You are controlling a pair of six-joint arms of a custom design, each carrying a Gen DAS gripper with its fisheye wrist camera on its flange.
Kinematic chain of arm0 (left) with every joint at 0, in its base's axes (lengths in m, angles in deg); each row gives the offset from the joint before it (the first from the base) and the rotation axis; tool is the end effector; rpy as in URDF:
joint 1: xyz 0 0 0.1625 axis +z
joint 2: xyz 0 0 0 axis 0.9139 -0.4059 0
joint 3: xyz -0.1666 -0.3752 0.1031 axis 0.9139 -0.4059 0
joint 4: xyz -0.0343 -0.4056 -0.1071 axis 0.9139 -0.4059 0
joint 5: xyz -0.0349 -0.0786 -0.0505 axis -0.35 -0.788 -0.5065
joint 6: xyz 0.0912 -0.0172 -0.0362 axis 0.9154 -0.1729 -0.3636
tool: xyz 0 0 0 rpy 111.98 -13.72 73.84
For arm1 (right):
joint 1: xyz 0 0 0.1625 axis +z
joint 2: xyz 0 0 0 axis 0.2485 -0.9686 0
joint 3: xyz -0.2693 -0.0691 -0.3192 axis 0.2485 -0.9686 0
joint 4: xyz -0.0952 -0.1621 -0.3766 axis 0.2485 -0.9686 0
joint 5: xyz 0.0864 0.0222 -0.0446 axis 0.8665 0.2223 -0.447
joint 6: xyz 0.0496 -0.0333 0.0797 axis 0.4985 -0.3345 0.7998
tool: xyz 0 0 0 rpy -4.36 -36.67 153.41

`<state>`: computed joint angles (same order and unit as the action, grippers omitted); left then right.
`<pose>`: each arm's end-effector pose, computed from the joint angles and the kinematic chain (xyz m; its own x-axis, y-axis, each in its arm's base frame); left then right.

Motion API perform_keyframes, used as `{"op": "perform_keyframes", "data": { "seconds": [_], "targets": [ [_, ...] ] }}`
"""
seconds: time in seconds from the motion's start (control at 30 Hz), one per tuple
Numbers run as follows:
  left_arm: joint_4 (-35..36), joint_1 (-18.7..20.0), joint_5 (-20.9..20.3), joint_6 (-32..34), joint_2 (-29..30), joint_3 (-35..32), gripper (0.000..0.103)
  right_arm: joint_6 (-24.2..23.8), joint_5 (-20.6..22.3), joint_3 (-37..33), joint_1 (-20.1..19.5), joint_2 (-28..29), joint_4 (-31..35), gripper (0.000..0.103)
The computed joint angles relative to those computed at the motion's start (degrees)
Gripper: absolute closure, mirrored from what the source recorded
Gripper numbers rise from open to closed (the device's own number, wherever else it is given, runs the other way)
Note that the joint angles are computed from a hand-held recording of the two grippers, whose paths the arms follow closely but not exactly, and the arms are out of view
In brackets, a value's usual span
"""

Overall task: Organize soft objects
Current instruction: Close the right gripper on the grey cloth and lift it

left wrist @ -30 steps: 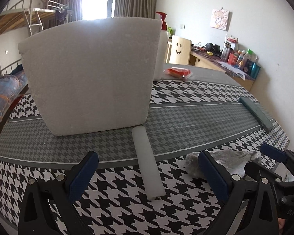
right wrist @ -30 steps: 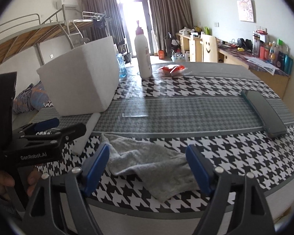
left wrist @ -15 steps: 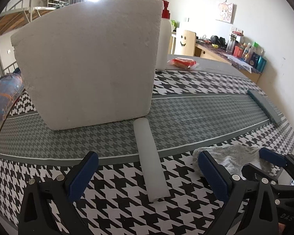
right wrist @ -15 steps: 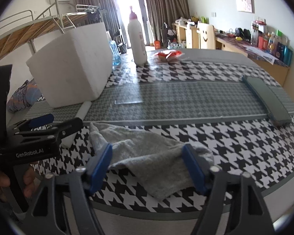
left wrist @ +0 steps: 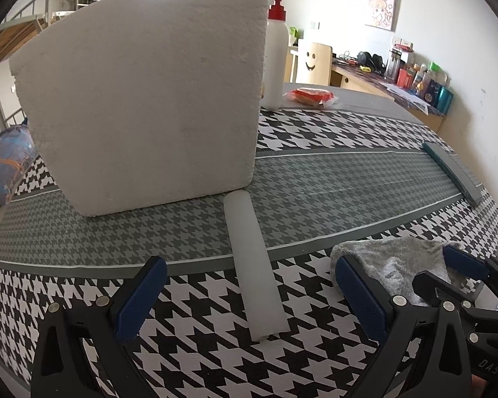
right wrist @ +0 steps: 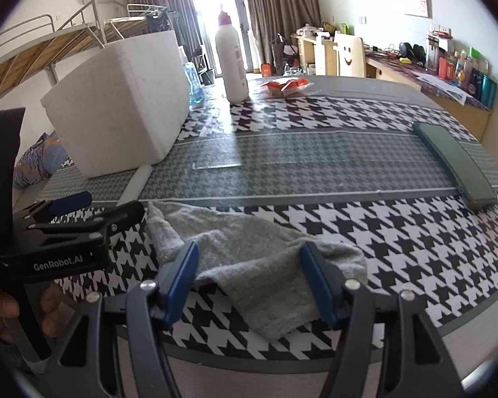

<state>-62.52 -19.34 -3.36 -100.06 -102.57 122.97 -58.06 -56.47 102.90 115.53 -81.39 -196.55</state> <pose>-0.0039 -0.3265 0.2803 -0.7296 -0.1653 -0.6636 0.3703 0.7203 -0.5866 0.3638 -0.3043 -0.0530 -0.7380 -0.4659 0.4881 -0.6511 0.6816 -0.3340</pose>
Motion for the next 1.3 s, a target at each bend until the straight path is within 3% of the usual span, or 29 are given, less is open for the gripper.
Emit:
{"op": "perform_keyframes", "data": {
  "seconds": [0.2,0.33,0.47,0.73,0.83,0.87,1.0,1.13,1.2,1.3],
  "targets": [
    [0.3,1.8,-1.4,-0.4,3.0,-1.3,0.018,0.5,-0.9,-0.5,0.1,0.3,0.9,0.039],
    [1.0,1.5,-0.7,-1.4,3.5,-1.4,0.023,0.3,-0.8,-0.3,0.1,0.3,0.4,0.040],
    [3.1,1.1,0.7,-3.2,3.2,-1.5,0.034,0.1,-0.9,-0.2,0.1,0.3,0.3,0.040],
    [3.2,-0.3,0.7,-1.8,3.2,-0.7,0.065,0.1,-0.7,-0.2,0.0,0.3,0.3,0.040],
    [3.1,-0.2,0.6,-1.9,3.2,-0.8,0.070,0.2,-0.8,-0.3,0.2,0.5,0.5,0.040],
    [3.5,-0.1,1.0,-2.5,3.1,-0.9,0.078,0.2,-0.9,-0.4,0.3,0.5,0.5,0.040],
    [3.2,0.1,1.0,-2.4,2.8,-0.9,0.081,-0.3,-2.0,-0.9,0.8,1.0,0.9,0.040],
    [3.6,-0.3,1.0,-2.3,1.9,-0.6,0.083,-0.8,-5.6,-2.3,2.3,2.1,2.5,0.050],
    [3.9,-0.4,0.6,-2.2,1.0,-0.4,0.083,-1.2,-7.3,-3.0,3.0,2.6,3.2,0.060],
    [5.4,-0.8,0.2,-2.6,-0.7,-0.3,0.084,-1.4,-6.7,-2.8,3.1,2.4,3.6,0.075]
  ]
}}
